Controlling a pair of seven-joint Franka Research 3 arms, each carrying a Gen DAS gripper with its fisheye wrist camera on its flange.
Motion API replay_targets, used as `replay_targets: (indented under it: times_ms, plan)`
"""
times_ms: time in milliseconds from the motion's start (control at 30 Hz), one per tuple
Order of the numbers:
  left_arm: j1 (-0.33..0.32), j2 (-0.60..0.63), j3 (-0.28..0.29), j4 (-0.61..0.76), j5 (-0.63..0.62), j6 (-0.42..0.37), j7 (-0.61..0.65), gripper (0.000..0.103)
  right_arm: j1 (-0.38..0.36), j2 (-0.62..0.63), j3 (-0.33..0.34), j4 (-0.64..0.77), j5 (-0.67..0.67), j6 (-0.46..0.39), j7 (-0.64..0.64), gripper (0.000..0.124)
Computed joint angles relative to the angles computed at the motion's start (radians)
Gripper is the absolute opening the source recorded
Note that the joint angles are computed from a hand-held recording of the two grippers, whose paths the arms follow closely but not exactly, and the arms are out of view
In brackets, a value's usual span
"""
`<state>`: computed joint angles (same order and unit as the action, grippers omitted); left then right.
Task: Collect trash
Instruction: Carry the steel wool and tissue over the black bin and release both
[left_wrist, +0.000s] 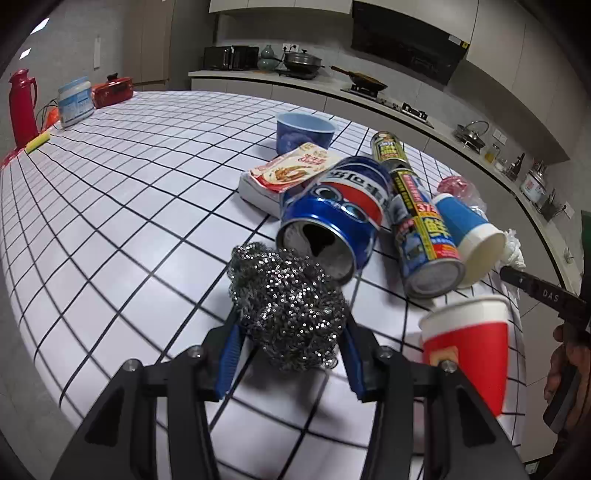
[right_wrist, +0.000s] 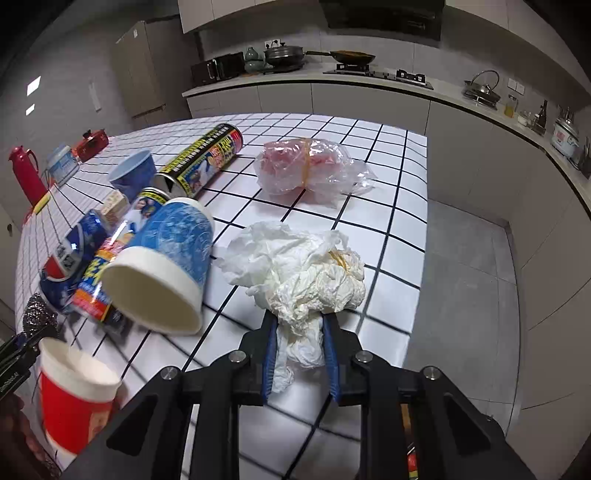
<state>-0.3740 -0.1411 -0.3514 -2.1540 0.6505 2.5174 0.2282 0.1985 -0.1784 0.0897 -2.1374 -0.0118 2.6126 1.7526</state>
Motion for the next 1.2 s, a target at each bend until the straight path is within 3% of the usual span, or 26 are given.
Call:
replay_targets:
  times_ms: [300,567,1000,1200]
  plan:
    - [-0.012,-0.033,-0.034,0.033,0.054,-0.028,-0.039,0.049,-0.009,-0.170,0.000,-0.129,0.051,0.012,-0.033,0.025]
    - [-0.058,0.043,-0.058,0.153,0.111,-0.013,-0.023,0.049,-0.061,-0.345,-0.012,-0.239,0.094,-0.005,-0.061,0.025]
    - [-0.247,0.310,-0.033,0.423,0.109,0.018,0.098,0.049,-0.212,-0.669,-0.077,-0.468,0.101,-0.120,-0.163,0.025]
    - [-0.336,0.464,-0.018,0.574,0.011,0.049,0.210,0.049,-0.277,-0.801,-0.130,-0.581,0.103,-0.194,-0.281,0.025]
